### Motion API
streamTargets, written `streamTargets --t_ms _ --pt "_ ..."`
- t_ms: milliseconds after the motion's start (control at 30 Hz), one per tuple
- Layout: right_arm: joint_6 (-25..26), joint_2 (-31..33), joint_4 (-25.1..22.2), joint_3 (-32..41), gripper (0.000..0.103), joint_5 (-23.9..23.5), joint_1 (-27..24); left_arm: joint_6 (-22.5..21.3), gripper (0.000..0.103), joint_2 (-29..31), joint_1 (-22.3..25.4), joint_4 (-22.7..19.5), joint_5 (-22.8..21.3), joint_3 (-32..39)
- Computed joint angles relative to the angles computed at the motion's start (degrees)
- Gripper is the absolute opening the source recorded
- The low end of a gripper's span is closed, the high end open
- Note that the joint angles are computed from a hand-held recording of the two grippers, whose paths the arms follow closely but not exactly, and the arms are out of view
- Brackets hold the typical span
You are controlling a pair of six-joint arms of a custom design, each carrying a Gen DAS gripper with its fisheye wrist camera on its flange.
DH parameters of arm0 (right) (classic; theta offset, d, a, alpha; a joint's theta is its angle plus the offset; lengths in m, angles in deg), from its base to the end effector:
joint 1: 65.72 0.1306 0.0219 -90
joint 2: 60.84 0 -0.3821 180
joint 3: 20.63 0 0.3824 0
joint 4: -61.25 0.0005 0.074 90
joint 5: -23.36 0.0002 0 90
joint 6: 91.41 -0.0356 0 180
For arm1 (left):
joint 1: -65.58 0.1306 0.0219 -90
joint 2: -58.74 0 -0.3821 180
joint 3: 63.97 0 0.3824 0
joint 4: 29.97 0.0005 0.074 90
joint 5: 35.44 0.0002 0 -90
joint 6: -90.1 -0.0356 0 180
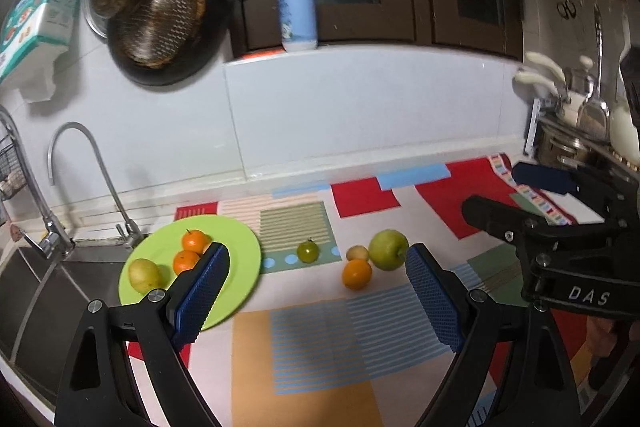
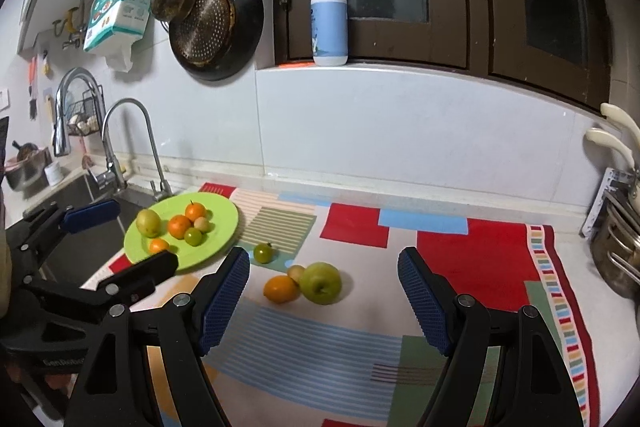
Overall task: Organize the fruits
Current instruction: 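Withdraw both grippers from the plate toward the remaining fruits, then grasp an orange with the left gripper while the right gripper grasps the green apple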
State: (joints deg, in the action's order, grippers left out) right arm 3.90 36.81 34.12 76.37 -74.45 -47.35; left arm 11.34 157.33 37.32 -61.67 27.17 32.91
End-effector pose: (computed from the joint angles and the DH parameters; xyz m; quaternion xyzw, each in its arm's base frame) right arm 0.5222 0.1780 0.4539 -0.2097 0.8288 0.1166 0.5055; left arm 0.4913 -0.2461 0.4387 0.0156 0.8627 0.0406 0.5039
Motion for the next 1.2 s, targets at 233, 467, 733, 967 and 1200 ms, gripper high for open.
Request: streamTargets --t_ms 233,467,733,967,1200 --pt "1.17 5.24 -3.58 4.47 0.077 -3.09 -1.27 -0.06 0.090 4.40 0.87 -2.83 1.95 3.00" --pt "2.14 10.60 -7.10 9.03 0.077 -4.86 -1.29 -1.53 0.079 9.15 2.39 -4.39 6.19 5.16" --pt "2.97 16.56 -11.95 14.39 0.070 -6.25 -1.26 -1.16 0.066 13.99 4.41 -7.11 11.83 9.16" --pt "1.06 21.97 -17.26 20.59 0.062 -9.93 -1.44 -3.71 0.063 17.01 5.04 -7.76 14.78 12.26" --pt "-1.11 25.40 -20.87 24.74 0.051 -12.21 -1.66 -3.60 0.055 19.32 5.46 -9.75 17.12 15.11"
